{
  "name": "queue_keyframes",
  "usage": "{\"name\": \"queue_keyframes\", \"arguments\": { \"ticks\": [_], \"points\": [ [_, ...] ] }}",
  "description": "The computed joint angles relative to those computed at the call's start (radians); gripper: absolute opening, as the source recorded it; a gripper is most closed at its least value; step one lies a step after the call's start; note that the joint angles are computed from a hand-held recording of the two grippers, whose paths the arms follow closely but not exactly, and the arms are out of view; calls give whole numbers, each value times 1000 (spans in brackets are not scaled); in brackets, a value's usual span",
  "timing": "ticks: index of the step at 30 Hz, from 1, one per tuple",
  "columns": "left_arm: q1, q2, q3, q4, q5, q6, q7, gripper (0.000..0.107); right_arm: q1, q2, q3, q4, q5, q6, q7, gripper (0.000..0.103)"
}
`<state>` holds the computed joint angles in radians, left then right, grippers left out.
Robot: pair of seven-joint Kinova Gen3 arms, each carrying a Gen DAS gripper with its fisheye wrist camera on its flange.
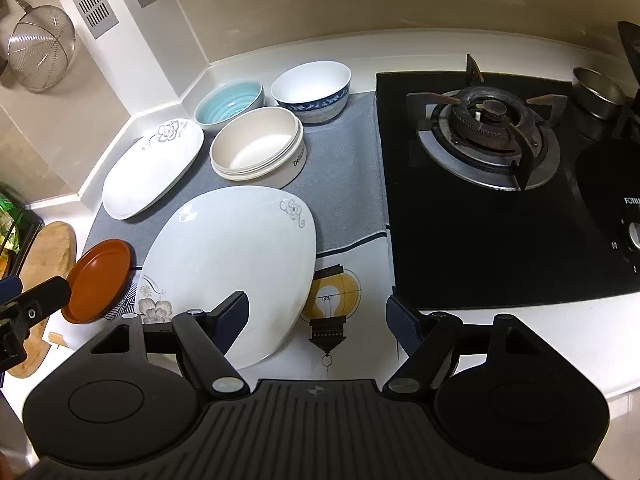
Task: Organize plates and bowls
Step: 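Move the left tool toward the terracotta-orange plate beside the cutting board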
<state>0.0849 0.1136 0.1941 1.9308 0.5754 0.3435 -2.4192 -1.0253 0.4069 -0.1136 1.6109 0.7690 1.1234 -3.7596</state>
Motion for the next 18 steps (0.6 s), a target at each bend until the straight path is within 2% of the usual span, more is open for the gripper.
{"name": "queue_keyframes", "arguments": {
  "ticks": [2,5,7,8,10,11,13,18],
  "points": [
    [-11,7,3,-7,37,59,-33,84,-2,-7,0,12,11,-9,-7,79],
    [91,7,-104,-51,-31,133,41,84,-2,-11,0,25,27,-22,-17,79],
    [148,3,-141,-57,-100,121,112,84,0,-12,0,30,36,-30,-23,79],
    [150,-1,-133,-48,-113,101,127,84,1,-12,-1,32,39,-33,-24,79],
    [151,-3,-128,-34,-99,66,111,84,5,-14,-2,37,44,-43,-24,79],
    [178,-5,-152,-28,-96,57,109,84,6,-14,-1,39,48,-46,-25,79],
    [191,-4,-170,-30,-69,59,82,84,9,-14,-1,41,53,-50,-25,79],
    [186,-1,-160,-37,-71,65,86,84,13,-11,3,39,60,-50,-27,79]
  ]
}}
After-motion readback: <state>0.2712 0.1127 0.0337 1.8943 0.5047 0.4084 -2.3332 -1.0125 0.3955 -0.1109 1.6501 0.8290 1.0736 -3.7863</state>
